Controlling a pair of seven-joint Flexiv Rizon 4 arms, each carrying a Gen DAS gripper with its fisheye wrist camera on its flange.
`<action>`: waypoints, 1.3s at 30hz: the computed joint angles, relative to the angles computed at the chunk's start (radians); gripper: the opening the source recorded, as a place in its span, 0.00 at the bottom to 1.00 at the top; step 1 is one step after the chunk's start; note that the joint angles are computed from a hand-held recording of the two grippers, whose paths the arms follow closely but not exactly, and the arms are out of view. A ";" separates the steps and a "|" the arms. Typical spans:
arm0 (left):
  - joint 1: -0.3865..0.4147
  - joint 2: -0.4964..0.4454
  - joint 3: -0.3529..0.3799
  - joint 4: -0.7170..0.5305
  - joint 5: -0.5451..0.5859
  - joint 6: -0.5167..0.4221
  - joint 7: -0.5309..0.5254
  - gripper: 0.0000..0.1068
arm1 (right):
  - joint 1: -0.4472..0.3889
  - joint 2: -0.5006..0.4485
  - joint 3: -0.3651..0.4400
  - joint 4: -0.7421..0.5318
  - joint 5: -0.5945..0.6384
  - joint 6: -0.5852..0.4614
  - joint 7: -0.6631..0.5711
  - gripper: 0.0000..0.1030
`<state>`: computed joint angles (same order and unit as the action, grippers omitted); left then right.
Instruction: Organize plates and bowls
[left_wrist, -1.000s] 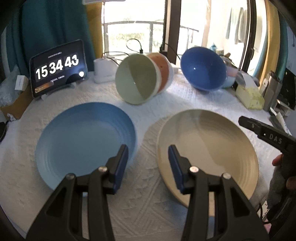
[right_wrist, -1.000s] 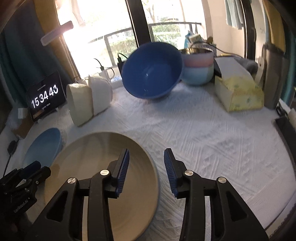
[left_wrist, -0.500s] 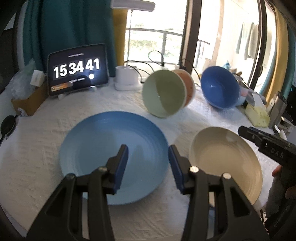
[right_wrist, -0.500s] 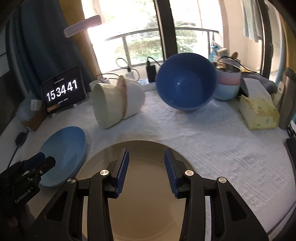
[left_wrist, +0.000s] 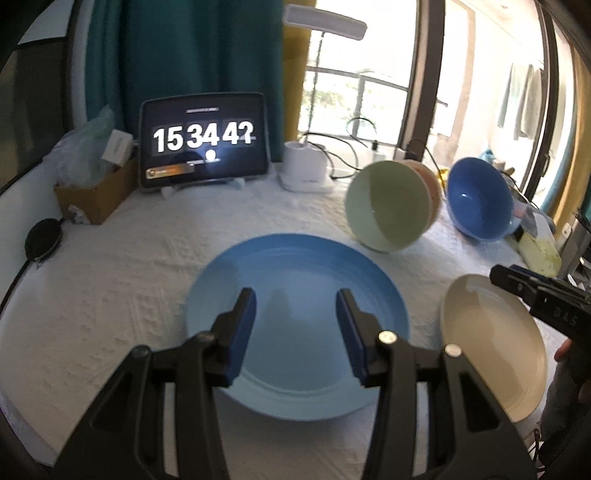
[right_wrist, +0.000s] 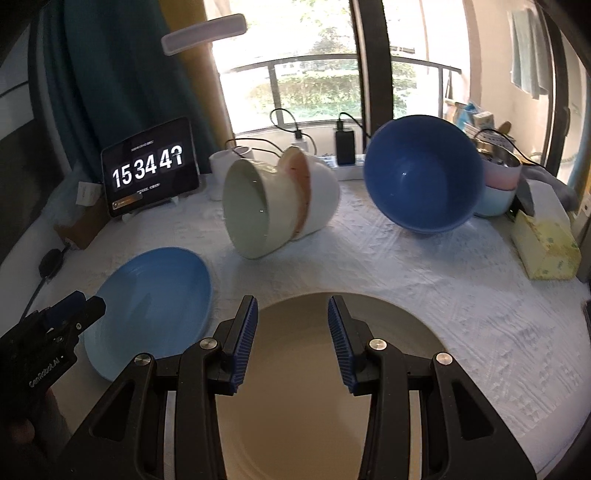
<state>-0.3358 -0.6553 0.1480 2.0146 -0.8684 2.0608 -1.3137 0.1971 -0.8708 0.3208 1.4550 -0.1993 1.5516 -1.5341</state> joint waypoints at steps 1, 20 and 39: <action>0.010 0.002 -0.003 0.006 0.007 0.004 -0.008 0.44 | 0.003 -0.002 0.001 -0.004 -0.002 -0.005 -0.002 0.41; 0.124 0.015 -0.005 0.065 0.103 0.012 -0.111 0.44 | 0.093 -0.044 -0.025 -0.092 0.004 -0.094 -0.019 0.41; 0.141 -0.025 0.063 0.014 0.130 -0.167 -0.187 0.44 | 0.165 -0.087 -0.051 -0.218 0.042 -0.304 -0.063 0.41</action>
